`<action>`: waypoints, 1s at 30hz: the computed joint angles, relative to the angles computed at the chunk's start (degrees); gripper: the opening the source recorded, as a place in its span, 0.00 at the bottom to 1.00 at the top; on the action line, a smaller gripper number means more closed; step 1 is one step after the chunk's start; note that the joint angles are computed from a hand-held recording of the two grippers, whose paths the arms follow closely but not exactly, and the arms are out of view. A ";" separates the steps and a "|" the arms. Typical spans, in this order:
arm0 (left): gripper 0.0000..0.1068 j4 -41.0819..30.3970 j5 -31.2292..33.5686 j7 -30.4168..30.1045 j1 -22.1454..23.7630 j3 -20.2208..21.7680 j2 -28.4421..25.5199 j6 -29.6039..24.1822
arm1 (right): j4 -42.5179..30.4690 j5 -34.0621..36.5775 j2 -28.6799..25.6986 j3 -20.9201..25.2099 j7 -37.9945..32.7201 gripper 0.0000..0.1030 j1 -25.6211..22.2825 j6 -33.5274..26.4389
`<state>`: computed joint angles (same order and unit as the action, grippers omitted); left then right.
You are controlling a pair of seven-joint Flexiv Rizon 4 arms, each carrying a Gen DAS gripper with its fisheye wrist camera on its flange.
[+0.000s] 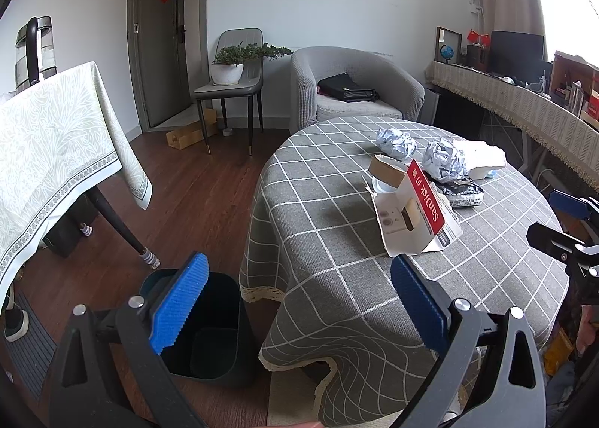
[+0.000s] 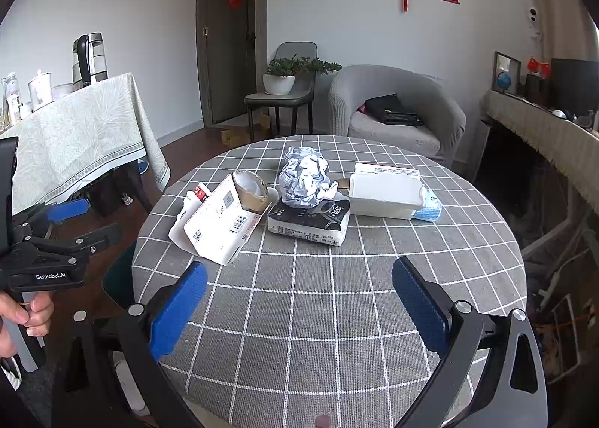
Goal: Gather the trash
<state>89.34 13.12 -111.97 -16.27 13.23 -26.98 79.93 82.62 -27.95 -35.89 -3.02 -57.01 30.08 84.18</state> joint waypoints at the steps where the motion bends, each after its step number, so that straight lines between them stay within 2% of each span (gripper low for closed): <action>1: 0.93 0.10 -0.07 0.15 0.18 -0.17 0.01 0.12 | -0.03 0.01 -0.03 -0.05 0.04 0.97 0.04 0.04; 30: 0.93 0.12 -0.55 0.51 0.21 -0.47 -0.05 0.11 | -0.03 0.07 -0.14 0.01 -0.26 0.97 0.11 -0.10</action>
<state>89.46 12.57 -111.46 -16.06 12.76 -27.03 80.05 82.59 -27.88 -36.03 -3.01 -57.27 30.19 84.09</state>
